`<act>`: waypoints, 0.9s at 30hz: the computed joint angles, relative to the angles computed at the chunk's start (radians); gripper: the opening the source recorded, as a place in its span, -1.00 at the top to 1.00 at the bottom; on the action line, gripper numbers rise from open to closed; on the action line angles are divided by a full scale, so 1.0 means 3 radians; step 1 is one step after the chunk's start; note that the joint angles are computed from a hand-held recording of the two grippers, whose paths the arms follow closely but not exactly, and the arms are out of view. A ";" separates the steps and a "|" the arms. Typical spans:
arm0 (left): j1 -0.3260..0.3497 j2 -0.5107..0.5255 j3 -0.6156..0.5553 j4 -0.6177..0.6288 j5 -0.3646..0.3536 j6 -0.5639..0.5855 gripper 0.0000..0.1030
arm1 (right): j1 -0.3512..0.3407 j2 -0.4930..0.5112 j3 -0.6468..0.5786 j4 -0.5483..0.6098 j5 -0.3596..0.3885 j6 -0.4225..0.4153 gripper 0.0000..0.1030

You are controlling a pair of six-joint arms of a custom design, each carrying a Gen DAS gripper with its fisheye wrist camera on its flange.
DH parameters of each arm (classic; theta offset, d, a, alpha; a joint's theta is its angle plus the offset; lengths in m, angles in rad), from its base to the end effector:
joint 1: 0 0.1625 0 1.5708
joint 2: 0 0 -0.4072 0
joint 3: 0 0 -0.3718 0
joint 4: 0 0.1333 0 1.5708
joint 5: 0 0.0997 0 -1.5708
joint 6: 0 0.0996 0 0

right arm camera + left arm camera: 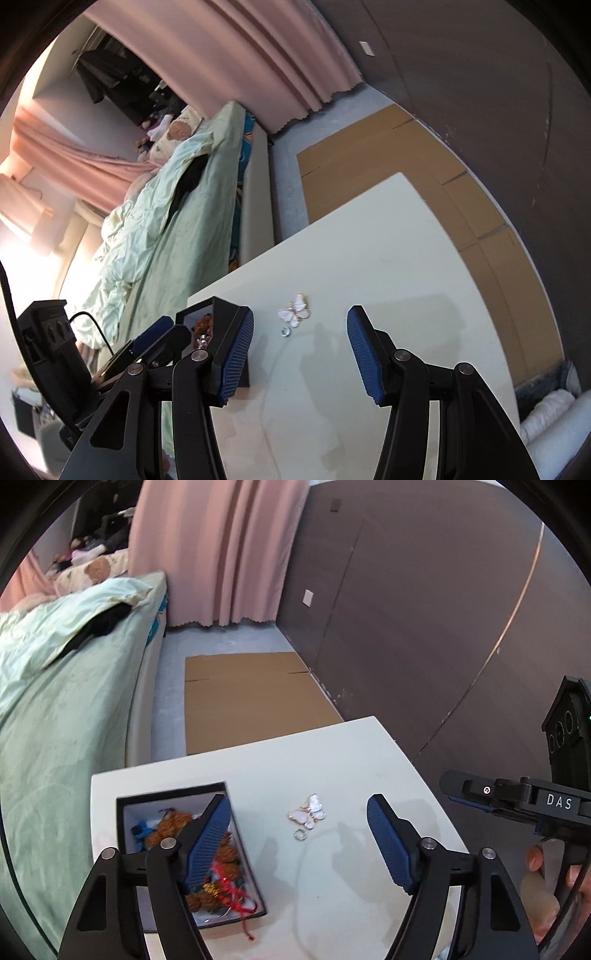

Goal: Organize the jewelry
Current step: 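Move the left tool to the white butterfly brooch and grasp it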

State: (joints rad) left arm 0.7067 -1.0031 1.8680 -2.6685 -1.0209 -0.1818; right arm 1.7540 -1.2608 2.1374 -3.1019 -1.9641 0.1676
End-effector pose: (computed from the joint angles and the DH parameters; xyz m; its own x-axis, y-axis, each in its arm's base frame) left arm -0.3183 -0.5155 0.1633 -0.7685 0.4465 -0.4584 0.6111 0.7245 -0.3188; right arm 0.1841 -0.4715 0.2522 -0.9615 0.1904 0.1982 0.0161 0.7589 -0.6510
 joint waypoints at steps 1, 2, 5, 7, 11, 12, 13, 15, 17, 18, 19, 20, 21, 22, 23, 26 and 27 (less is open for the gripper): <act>-0.0014 0.0042 -0.0049 0.0062 0.0014 0.0021 -0.48 | -0.0041 -0.0031 0.0020 0.0006 0.0054 0.0047 -0.04; -0.0021 0.0079 -0.0088 0.0105 0.0018 0.0037 -0.43 | -0.0075 -0.0052 0.0031 0.0021 0.0091 0.0087 -0.04; -0.0022 0.0200 -0.0230 0.0285 0.0001 0.0059 -0.27 | -0.0150 -0.0100 0.0056 0.0036 0.0155 0.0174 -0.04; -0.0002 0.0282 -0.0330 0.0429 -0.0033 0.0063 -0.25 | -0.0178 -0.0117 0.0062 0.0026 0.0181 0.0212 -0.04; 0.0038 0.0463 -0.0538 0.0738 0.0012 0.0019 -0.11 | -0.0214 -0.0154 0.0080 -0.0002 0.0232 0.0238 -0.04; 0.0052 0.0512 -0.0597 0.0820 0.0021 -0.0001 -0.10 | -0.0217 -0.0153 0.0078 0.0000 0.0238 0.0245 -0.04; 0.0071 0.0571 -0.0672 0.0925 0.0018 -0.0024 -0.08 | -0.0221 -0.0154 0.0075 0.0007 0.0241 0.0252 -0.04; 0.0096 0.0640 -0.0769 0.1107 0.0012 -0.0065 -0.08 | -0.0230 -0.0160 0.0069 0.0014 0.0242 0.0263 -0.04; 0.0112 0.0707 -0.0844 0.1239 0.0030 -0.0090 -0.08 | -0.0246 -0.0185 0.0085 0.0005 0.0254 0.0270 -0.04; 0.0121 0.0738 -0.0883 0.1308 0.0037 -0.0109 -0.08 | -0.0254 -0.0199 0.0093 -0.0004 0.0259 0.0276 -0.04; 0.0131 0.0763 -0.0919 0.1372 0.0041 -0.0131 -0.08 | -0.0260 -0.0206 0.0098 -0.0014 0.0258 0.0281 -0.04; 0.0143 0.0788 -0.0957 0.1452 0.0046 -0.0160 -0.08 | -0.0265 -0.0218 0.0109 -0.0026 0.0258 0.0288 -0.04; 0.0154 0.0812 -0.0993 0.1523 0.0055 -0.0197 -0.08 | -0.0278 -0.0236 0.0124 -0.0039 0.0267 0.0296 -0.04; 0.0162 0.0836 -0.1021 0.1568 0.0062 -0.0235 -0.08 | -0.0289 -0.0250 0.0135 -0.0048 0.0276 0.0302 -0.04; 0.0171 0.0853 -0.1047 0.1604 0.0067 -0.0270 -0.08 | -0.0300 -0.0263 0.0146 -0.0060 0.0286 0.0312 -0.04; 0.0197 0.0905 -0.1141 0.1729 0.0093 -0.0427 -0.08 | -0.0337 -0.0294 0.0175 -0.0107 0.0317 0.0345 -0.04; 0.0206 0.0921 -0.1169 0.1763 0.0099 -0.0491 -0.08 | -0.0344 -0.0303 0.0182 -0.0120 0.0327 0.0358 -0.04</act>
